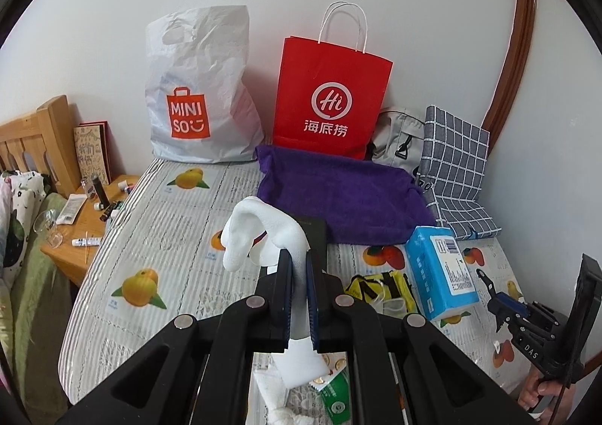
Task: Organize soft objects
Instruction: 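Lift the white sock with the left tool while the right tool lifts the strap toward the purple towel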
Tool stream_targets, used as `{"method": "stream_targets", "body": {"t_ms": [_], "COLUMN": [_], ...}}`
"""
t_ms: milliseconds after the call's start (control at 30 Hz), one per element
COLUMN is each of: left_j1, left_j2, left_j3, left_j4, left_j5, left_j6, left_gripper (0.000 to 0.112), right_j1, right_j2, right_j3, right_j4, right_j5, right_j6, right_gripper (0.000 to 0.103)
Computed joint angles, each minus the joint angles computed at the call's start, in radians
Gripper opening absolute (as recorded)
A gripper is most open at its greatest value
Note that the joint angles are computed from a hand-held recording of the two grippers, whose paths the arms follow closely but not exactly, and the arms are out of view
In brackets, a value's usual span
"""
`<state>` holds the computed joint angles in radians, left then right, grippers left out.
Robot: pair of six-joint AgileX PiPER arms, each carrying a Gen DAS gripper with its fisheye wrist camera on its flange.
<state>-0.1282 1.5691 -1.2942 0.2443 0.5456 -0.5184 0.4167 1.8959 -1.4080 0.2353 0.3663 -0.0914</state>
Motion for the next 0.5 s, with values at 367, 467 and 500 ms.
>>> {"method": "stream_targets", "body": {"t_ms": [367, 467, 500], "left_j1": [0.014, 0.025, 0.030], "left_j2": [0.174, 0.232, 0.251], "left_j3": [-0.235, -0.316, -0.343], "left_j4": [-0.047, -0.077, -0.090], "left_j5": [0.063, 0.089, 0.097], "left_j6": [0.086, 0.125, 0.139], "left_gripper": [0.008, 0.008, 0.008], "right_j1": [-0.032, -0.040, -0.043], "right_j2": [0.172, 0.246, 0.265], "right_j3": [-0.363, -0.500, -0.535], "right_j4": [-0.037, -0.051, -0.050], "right_j5": [0.146, 0.202, 0.217], "right_j6": [0.038, 0.057, 0.058], "right_gripper": [0.020, 0.020, 0.020]}}
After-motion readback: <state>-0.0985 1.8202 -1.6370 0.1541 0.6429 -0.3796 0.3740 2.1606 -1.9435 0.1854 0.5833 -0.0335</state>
